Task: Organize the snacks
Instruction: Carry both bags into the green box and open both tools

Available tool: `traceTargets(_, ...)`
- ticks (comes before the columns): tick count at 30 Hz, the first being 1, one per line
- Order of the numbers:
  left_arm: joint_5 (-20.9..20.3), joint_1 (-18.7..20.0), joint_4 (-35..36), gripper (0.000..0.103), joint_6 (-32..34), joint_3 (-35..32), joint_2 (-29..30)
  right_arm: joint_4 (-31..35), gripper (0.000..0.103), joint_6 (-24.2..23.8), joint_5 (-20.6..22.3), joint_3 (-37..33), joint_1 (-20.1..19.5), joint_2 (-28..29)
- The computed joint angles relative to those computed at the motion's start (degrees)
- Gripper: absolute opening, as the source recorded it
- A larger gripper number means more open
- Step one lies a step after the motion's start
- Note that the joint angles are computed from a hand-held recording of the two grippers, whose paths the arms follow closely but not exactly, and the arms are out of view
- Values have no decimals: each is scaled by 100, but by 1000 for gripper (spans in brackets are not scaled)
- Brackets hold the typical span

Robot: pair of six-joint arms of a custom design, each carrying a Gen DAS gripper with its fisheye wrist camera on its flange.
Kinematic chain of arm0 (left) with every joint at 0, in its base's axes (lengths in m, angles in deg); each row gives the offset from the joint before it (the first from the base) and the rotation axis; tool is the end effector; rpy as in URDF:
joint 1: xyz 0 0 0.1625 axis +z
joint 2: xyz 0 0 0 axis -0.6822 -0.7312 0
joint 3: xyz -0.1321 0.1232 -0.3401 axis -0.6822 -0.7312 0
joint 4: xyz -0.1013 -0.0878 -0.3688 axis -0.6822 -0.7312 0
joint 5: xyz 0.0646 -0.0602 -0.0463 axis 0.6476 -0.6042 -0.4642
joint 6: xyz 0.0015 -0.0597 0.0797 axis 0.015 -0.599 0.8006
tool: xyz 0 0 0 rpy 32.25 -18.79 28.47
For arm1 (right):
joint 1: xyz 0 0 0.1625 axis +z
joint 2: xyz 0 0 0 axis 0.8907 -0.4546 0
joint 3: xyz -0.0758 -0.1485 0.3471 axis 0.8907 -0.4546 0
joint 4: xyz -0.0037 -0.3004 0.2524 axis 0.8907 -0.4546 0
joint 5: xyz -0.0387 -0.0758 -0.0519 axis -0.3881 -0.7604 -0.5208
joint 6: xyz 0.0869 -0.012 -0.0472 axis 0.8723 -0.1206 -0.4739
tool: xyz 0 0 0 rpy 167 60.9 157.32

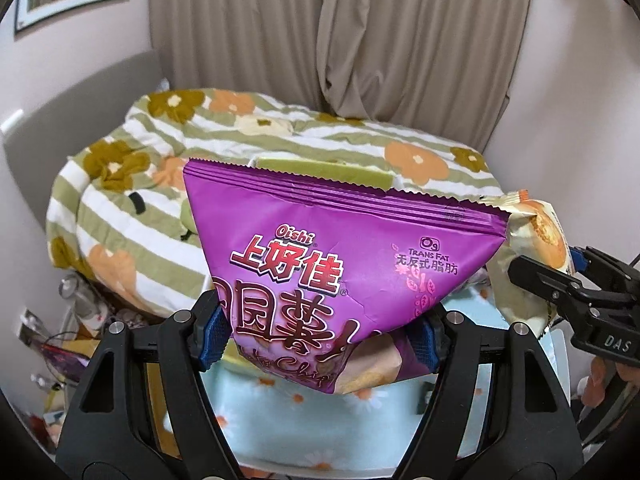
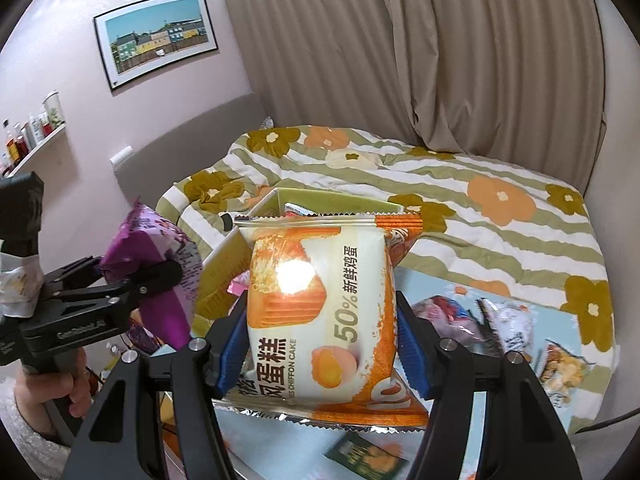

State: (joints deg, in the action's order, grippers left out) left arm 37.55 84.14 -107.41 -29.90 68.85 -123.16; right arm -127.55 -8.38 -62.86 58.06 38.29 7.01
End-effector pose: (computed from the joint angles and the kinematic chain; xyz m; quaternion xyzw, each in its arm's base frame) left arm -0.3056 -0.5615 0.2676 0.0484 0.8501 -0.4040 0.3345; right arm 0.2535 -0.6497 0.3156 0.3829 -0.8824 0.2481 0.1146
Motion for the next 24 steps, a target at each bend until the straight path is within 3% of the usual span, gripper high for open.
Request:
traceTargets(10,-1367,830,-658,74,1511,-396,235,-480,61,1094,-854,-244,285,643)
traceTargets(13,-1734,987,-399,92,1527,-530,320,-543,61,1366,-1107,-258,322,710)
traceTargets(14,-1816,1020,-426,92,1552,-509,315,-550,61,1421,-1171,-258,338,718)
traceTargets(20,-1765,1034,-281,92,1454,-343,158,-489,61,1673,-1513,-349,393,827)
traceTargets(24,-1588,980,-276,92,1289,-182,13,-385,61,1668,-1488,-467,396,891)
